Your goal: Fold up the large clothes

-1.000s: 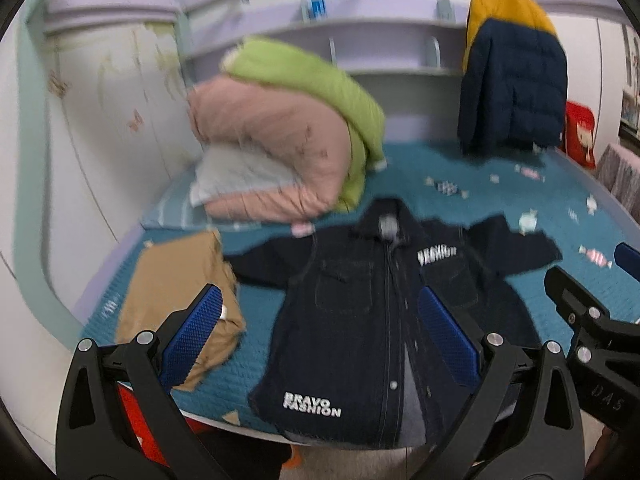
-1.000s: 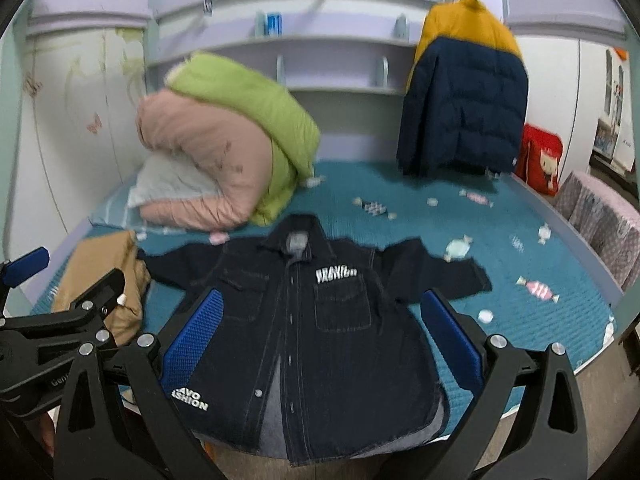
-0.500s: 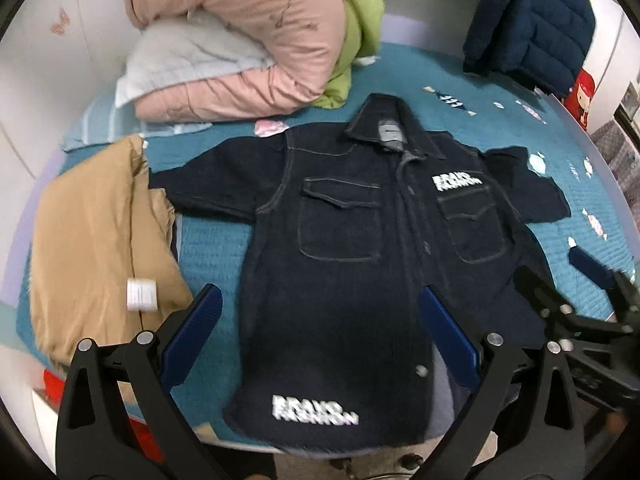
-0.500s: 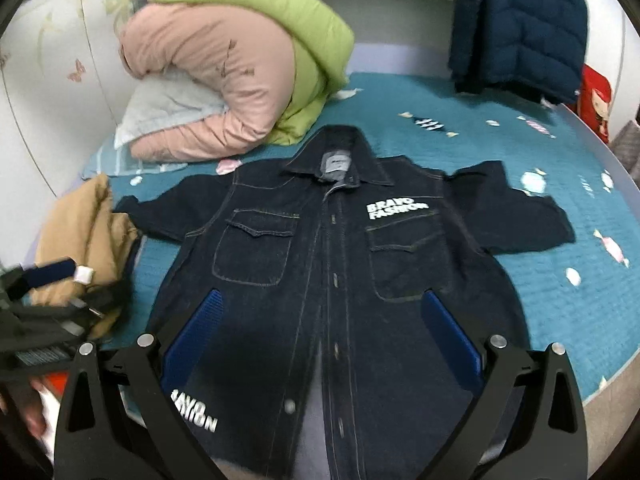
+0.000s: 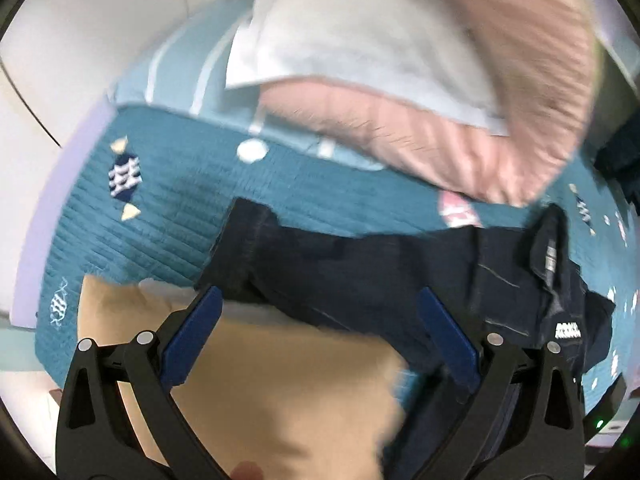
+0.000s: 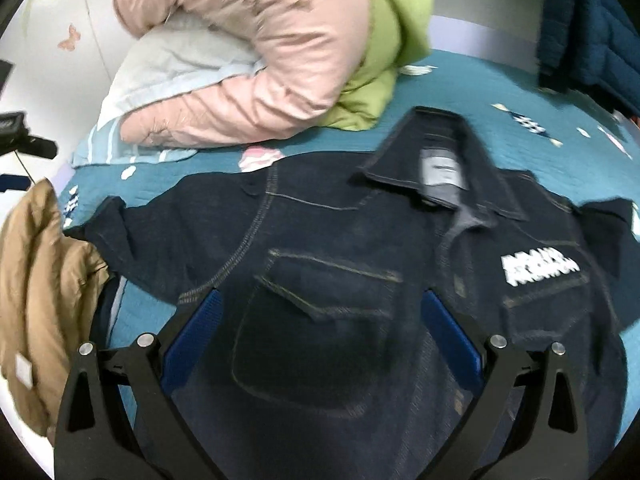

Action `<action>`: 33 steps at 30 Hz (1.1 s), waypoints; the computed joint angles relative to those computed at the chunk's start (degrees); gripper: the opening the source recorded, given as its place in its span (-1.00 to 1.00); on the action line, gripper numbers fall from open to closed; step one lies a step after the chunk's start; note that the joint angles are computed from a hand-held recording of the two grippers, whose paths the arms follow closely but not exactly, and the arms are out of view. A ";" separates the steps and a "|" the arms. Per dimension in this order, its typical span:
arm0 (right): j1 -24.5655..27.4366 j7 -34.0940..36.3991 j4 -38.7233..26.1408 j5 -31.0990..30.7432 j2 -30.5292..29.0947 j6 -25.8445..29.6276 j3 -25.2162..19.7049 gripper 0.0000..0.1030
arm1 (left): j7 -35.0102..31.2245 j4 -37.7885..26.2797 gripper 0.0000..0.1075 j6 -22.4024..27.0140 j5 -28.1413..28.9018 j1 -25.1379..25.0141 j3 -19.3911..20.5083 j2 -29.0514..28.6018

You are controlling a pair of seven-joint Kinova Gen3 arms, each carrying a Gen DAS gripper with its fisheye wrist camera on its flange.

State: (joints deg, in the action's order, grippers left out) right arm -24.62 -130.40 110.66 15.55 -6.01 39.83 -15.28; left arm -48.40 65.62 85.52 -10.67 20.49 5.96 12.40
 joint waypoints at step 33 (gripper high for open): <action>-0.21 11.66 2.63 -10.79 8.91 -12.81 5.44 0.86 | -6.85 5.71 -0.09 1.21 15.16 -17.59 -4.56 11.19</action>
